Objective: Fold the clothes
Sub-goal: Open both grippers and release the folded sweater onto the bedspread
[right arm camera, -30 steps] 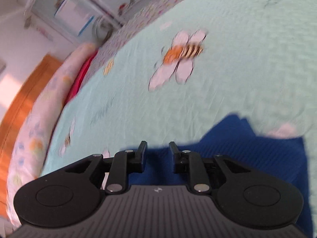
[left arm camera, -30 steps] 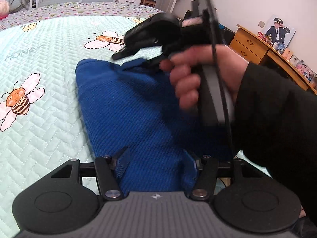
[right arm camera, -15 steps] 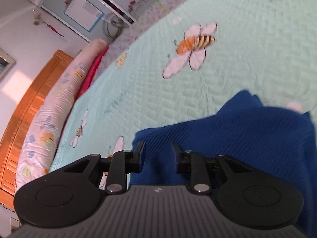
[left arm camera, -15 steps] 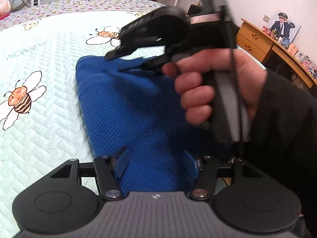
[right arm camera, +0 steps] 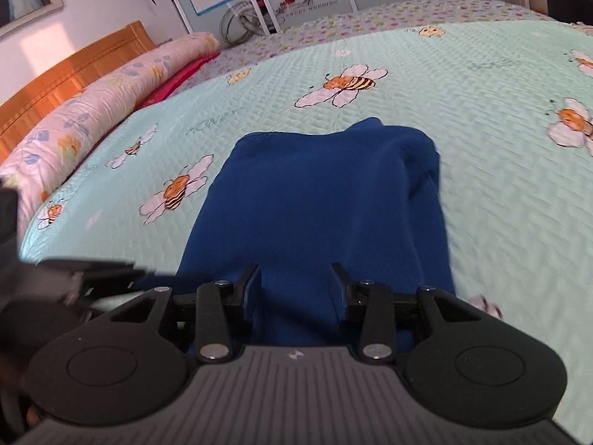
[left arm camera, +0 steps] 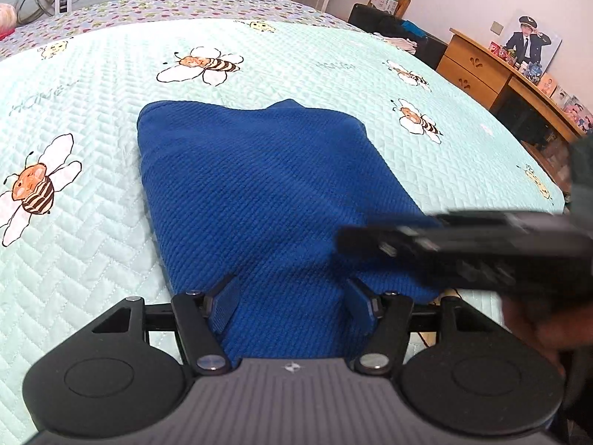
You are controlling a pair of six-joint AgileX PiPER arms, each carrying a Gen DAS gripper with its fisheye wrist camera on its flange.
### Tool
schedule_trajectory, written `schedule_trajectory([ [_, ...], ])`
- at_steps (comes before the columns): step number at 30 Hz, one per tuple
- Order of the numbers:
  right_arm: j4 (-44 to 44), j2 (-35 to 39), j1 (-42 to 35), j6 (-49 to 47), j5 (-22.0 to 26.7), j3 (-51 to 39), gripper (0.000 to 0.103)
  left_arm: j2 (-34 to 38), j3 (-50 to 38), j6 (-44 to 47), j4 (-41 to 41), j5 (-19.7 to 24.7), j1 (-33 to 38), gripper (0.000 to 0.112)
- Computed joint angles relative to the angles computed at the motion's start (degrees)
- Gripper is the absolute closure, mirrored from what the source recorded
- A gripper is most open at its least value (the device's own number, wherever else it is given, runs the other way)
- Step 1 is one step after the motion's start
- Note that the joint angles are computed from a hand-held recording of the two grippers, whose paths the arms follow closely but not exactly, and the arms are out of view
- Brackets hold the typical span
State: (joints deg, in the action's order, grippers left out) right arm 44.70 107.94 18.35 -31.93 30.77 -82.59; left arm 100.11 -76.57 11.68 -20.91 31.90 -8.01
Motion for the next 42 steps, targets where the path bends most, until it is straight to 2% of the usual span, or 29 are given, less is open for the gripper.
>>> schedule_trajectory([
  [3, -0.7, -3.6, -0.6, 1.1, -1.8, 4.3, 0.061, 0.1, 0.8, -0.4, 1.9, -1.5, -0.7, 0.045],
  [6, 2.3, -6.0, -0.8, -2.4, -3.9, 7.7, 0.061, 0.2, 0.7, 0.2, 0.9, -1.4, -0.2, 0.045],
  [8, 3.2, -7.0, -0.7, -4.0, -4.9, 9.2, 0.055, -0.2, 1.2, 0.7, 0.1, -1.5, 0.1, 0.045],
  [11, -4.8, -7.1, 0.1, 1.1, -7.3, 10.7, 0.056, -0.6, 1.5, 2.6, -1.6, -1.0, 0.8, 0.045],
  [12, -4.8, -7.6, -0.2, 0.7, -7.5, 11.5, 0.056, -0.9, 1.6, 3.8, -2.8, -0.7, 1.2, 0.045],
  [17, 2.6, -10.8, -0.9, -6.6, -9.6, 14.5, 0.055, -2.9, 0.9, 8.6, -9.9, -0.9, 5.9, 0.045],
  [20, 9.1, -8.7, -1.0, -10.8, -9.5, 10.9, 0.054, 0.0, -4.8, 7.8, -9.6, 1.2, 8.0, 0.045],
  [23, 8.2, -2.5, -0.3, -7.0, -8.0, 1.7, 0.054, 5.6, -13.4, 3.8, -5.5, 3.5, 8.4, 0.045],
  [27, 0.9, 8.2, 0.0, 4.2, -3.9, -13.6, 0.054, 15.5, -28.0, -2.2, -0.5, 8.5, 8.5, 0.045],
  [30, -5.8, 14.8, -1.2, 13.4, -1.4, -21.7, 0.055, 24.2, -40.2, -6.6, 3.4, 14.1, 8.7, 0.045],
  [31, -4.7, 15.9, -2.3, 13.4, -0.9, -22.5, 0.060, 26.8, -43.9, -9.3, 6.3, 15.6, 8.6, 0.045],
  [32, -1.3, 16.3, -3.7, 12.1, 0.0, -22.3, 0.070, 28.6, -46.2, -10.7, 6.9, 16.8, 9.1, 0.045],
  [34, 8.4, 15.1, -6.3, 5.5, 0.1, -18.6, 0.074, 31.8, -50.2, -13.0, 7.4, 18.8, 10.4, 0.043],
  [36, 14.1, 11.1, -6.9, -0.2, -3.2, -12.6, 0.069, 29.9, -47.3, -13.4, 5.7, 17.8, 11.9, 0.045],
  [37, 13.8, 8.6, -6.3, -0.8, -6.6, -9.3, 0.058, 28.6, -45.1, -13.3, 4.6, 16.6, 12.7, 0.045],
  [38, 14.7, 6.3, -5.9, -2.5, -8.9, -6.3, 0.055, 25.8, -40.7, -11.8, 3.2, 14.4, 13.1, 0.045],
  [42, 26.7, -0.6, -5.7, -15.0, -9.5, 3.0, 0.055, 14.7, -23.6, -2.8, -4.4, 7.2, 13.9, 0.045],
])
